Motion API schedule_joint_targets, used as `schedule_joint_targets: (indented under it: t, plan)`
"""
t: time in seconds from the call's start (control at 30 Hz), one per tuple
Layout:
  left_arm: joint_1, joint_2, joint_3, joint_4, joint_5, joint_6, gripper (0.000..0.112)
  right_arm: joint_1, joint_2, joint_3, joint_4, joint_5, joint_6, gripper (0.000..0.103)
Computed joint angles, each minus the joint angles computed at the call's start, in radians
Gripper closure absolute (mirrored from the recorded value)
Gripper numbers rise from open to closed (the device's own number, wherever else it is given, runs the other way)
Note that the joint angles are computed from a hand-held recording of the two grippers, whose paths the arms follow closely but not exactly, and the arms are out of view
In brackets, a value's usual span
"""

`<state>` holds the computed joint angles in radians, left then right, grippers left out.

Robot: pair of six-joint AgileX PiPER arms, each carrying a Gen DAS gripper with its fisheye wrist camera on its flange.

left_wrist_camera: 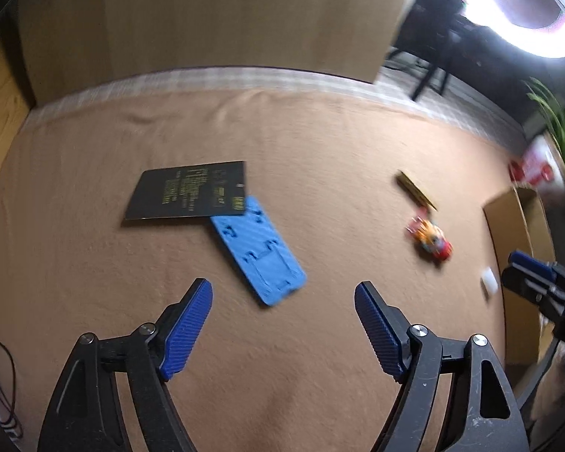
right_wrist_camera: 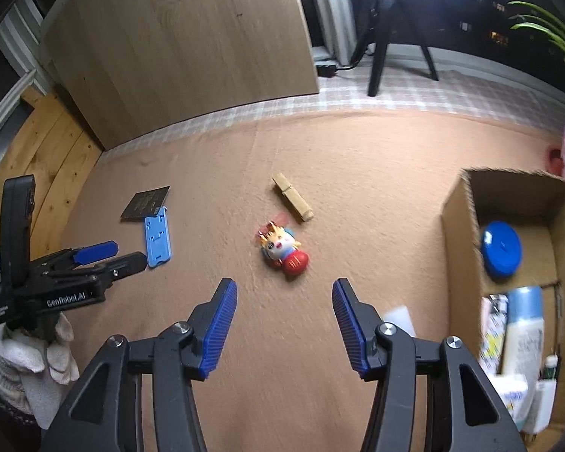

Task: Organize objects
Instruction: 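Grasp the blue phone stand with left gripper while right gripper grasps the keychain figure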

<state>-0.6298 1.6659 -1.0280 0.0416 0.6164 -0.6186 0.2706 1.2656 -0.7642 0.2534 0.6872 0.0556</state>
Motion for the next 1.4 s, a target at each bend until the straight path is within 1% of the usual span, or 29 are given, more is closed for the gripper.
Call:
schedule_joint_targets:
  t: [0.1,0.2,0.33,0.43,0.5,0.6,0.77,0.87,0.97,1.03,1.13,1.23,1.3,1.33,1.4]
  plan:
    - [0.058,0.039,-0.023,-0.078,0.000,0.060,0.031,0.012,0.081,-0.044,-0.007,-0.013,-0.004,0.054]
    - [0.069,0.087,-0.067,-0.063,0.021,0.034,0.030,0.014,0.146,-0.081,-0.007,-0.014,-0.012,0.054]
    - [0.080,0.156,-0.110,-0.086,0.035,0.032,0.030,0.028,0.221,-0.123,-0.029,-0.019,-0.004,0.054]
    - [0.065,0.191,-0.141,-0.056,0.047,-0.013,0.030,0.037,0.265,-0.149,-0.048,-0.019,0.006,0.054]
    - [0.046,0.206,-0.166,-0.006,0.062,-0.065,0.030,0.037,0.285,-0.158,-0.042,-0.020,-0.006,0.054]
    - [0.024,0.228,-0.201,0.026,0.081,-0.103,0.030,0.043,0.306,-0.168,-0.045,-0.021,-0.008,0.054]
    - [-0.026,0.259,-0.239,0.124,0.115,-0.169,0.031,0.064,0.334,-0.185,-0.063,-0.022,0.003,0.054]
    - [-0.045,0.262,-0.244,0.169,0.127,-0.195,0.038,0.079,0.345,-0.191,-0.067,-0.024,0.006,0.054]
    - [-0.053,0.255,-0.237,0.187,0.128,-0.208,0.047,0.099,0.358,-0.197,-0.082,-0.024,0.020,0.054]
    - [-0.056,0.247,-0.232,0.191,0.130,-0.208,0.056,0.117,0.361,-0.199,-0.122,-0.029,0.061,0.054]
    - [-0.053,0.225,-0.202,0.195,0.116,-0.206,0.065,0.126,0.366,-0.202,-0.138,-0.030,0.082,0.054]
    - [-0.053,0.173,-0.140,0.194,0.096,-0.195,0.068,0.134,0.370,-0.204,-0.155,-0.029,0.103,0.054]
    - [-0.056,0.154,-0.118,0.184,0.085,-0.184,0.070,0.137,0.370,-0.204,-0.162,-0.026,0.114,0.062]
    - [-0.048,0.133,-0.086,0.178,0.067,-0.173,0.071,0.135,0.370,-0.202,-0.159,-0.022,0.115,0.067]
    - [-0.051,0.088,-0.030,0.164,0.044,-0.175,0.072,0.134,0.364,-0.191,-0.161,-0.024,0.121,0.072]
